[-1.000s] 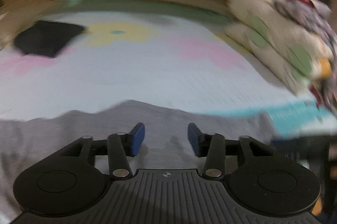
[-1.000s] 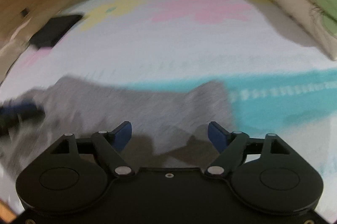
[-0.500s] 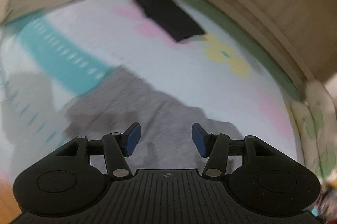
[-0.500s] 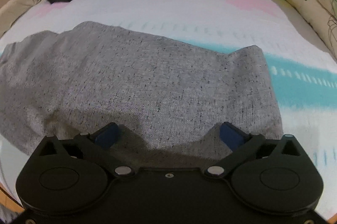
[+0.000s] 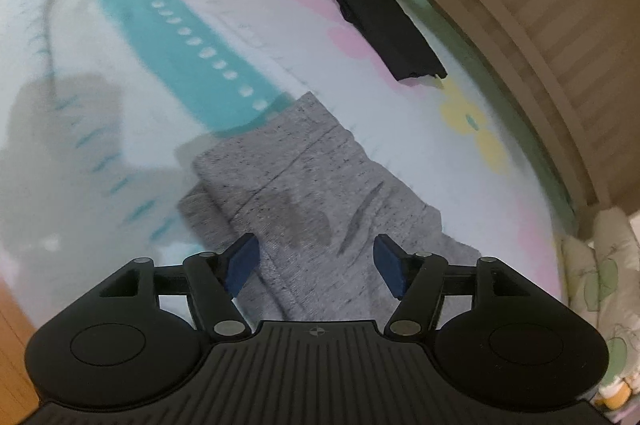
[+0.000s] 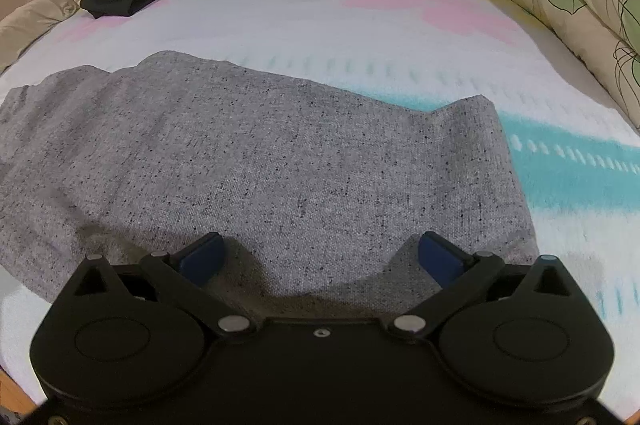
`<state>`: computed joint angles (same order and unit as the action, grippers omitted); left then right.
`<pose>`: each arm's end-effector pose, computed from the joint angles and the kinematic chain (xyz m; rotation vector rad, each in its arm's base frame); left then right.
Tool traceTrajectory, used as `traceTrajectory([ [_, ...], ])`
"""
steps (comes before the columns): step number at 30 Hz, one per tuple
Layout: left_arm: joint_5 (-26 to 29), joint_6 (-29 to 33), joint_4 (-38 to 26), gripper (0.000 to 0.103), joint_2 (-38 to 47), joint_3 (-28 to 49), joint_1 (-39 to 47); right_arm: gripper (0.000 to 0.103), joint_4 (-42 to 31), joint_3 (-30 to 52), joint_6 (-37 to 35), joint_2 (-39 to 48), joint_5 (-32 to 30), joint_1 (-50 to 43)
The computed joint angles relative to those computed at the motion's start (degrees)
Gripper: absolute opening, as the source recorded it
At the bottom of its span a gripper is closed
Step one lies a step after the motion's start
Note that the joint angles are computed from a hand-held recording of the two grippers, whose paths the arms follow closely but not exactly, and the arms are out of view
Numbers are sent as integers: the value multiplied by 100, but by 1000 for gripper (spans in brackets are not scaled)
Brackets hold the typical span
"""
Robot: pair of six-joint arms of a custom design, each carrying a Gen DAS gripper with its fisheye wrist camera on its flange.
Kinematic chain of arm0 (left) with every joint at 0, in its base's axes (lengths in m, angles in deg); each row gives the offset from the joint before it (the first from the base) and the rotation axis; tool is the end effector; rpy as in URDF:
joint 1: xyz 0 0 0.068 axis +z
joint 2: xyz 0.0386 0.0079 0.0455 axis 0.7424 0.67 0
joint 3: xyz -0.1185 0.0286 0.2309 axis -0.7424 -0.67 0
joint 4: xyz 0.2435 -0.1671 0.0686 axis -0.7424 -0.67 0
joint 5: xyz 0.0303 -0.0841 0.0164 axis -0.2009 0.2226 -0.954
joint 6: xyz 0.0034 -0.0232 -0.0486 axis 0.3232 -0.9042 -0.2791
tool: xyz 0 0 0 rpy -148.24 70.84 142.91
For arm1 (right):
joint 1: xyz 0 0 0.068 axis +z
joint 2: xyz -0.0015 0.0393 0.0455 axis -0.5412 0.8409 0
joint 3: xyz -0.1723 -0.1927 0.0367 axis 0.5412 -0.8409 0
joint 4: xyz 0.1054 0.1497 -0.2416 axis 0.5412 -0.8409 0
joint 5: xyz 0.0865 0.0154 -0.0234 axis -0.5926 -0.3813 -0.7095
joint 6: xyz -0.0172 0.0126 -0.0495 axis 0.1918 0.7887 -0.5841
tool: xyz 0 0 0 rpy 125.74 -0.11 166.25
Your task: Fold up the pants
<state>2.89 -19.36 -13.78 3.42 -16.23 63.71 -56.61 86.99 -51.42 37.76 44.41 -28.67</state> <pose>0.2869 0.0659 0.2354 -0.6339 2.3516 -0.5784 0.2060 0.0084 0.1797 0.1963 2.4568 -0.1214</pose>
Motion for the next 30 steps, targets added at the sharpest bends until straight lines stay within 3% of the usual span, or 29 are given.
traceTrajectory([
  [10, -398, -250, 179, 64, 4, -196, -241, 103, -18, 23, 72, 19, 52, 56],
  [17, -195, -811, 296, 65, -254, -556, -124, 103, -811, 800, 459, 741, -178, -64],
  [25, -397, -1112, 427, 65, -46, -433, -298, 103, -994, 941, 815, 921, 3, 172],
  [28, -459, -1142, 478, 59, -59, -451, -328, 103, -1389, 1402, 968, 1407, -87, 149],
  [30, -607, -1025, 471, 35, -134, -480, -359, 103, -1667, 1729, 994, 1744, -314, 26],
])
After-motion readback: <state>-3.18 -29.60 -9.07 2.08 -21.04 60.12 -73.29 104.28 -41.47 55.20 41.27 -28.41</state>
